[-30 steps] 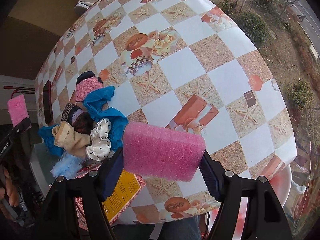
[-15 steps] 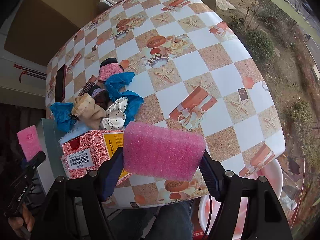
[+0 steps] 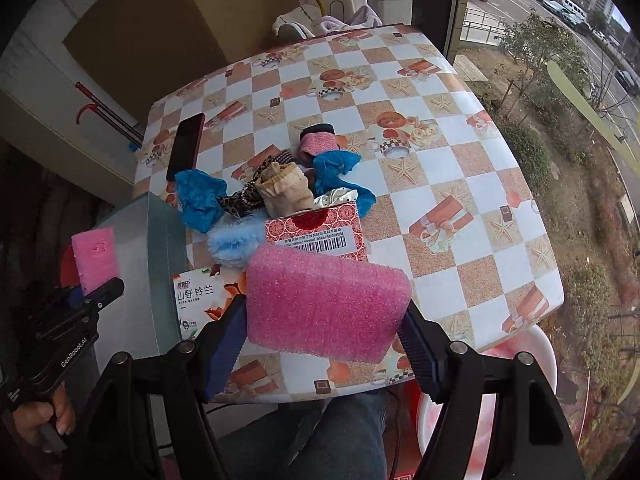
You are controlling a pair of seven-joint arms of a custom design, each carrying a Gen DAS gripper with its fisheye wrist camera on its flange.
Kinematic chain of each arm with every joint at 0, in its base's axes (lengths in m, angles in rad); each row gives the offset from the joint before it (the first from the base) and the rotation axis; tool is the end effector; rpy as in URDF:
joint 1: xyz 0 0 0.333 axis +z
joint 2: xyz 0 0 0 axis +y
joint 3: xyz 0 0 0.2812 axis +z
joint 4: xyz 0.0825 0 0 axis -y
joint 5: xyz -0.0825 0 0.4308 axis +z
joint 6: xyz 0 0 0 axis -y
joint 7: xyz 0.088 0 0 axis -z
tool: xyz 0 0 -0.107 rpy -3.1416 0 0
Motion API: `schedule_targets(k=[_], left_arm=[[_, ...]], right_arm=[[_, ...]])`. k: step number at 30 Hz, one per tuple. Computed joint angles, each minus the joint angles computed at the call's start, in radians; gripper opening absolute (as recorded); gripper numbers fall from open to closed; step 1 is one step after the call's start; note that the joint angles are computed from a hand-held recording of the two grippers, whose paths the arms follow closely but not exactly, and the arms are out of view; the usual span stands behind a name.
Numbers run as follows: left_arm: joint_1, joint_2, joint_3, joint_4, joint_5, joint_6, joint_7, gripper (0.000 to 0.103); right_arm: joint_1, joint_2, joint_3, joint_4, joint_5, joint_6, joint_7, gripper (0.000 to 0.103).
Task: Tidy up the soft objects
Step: 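Carry both pink sponges over the open white box with both tools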
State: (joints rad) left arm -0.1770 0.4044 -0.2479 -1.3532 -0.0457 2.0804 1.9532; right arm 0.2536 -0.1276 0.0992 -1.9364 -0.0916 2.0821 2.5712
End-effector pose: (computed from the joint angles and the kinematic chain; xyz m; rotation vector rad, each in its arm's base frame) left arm 0.6859 -0.2801 0.4943 -1.1753 2.7239 -0.5028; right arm 0.5620 0.2041 0.5216 -1.3255 2.5522 -0.1841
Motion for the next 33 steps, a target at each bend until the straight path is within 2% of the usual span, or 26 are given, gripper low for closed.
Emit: schedule_targets(k=[7, 13, 27, 33], left_arm=[[0.047, -0.073, 0.027, -0.103, -0.013, 0.076, -0.028, 0.022], [0.082, -0.115, 0.052, -0.168, -0.01, 0.1, -0.09, 0.022], [0.129, -0.152, 0.081, -0.25, 0.017, 0.1, -0.228, 0.022], [0.132, -0.134, 0.086, -0.256, 0.047, 0.069, -0.265, 0.022]], right_arm=[[0.054, 0.186, 0.007, 0.219, 0.014, -0.004, -0.166, 0.074], [0.108, 0.342, -0.006, 0.412, 0.039, -0.034, -0.305, 0.074], [0.188, 0.646, -0.031, 0.814, 0.104, -0.166, -0.548, 0.074], [0.211, 0.837, -0.033, 1.078, 0.146, -0.277, -0.62, 0.074]])
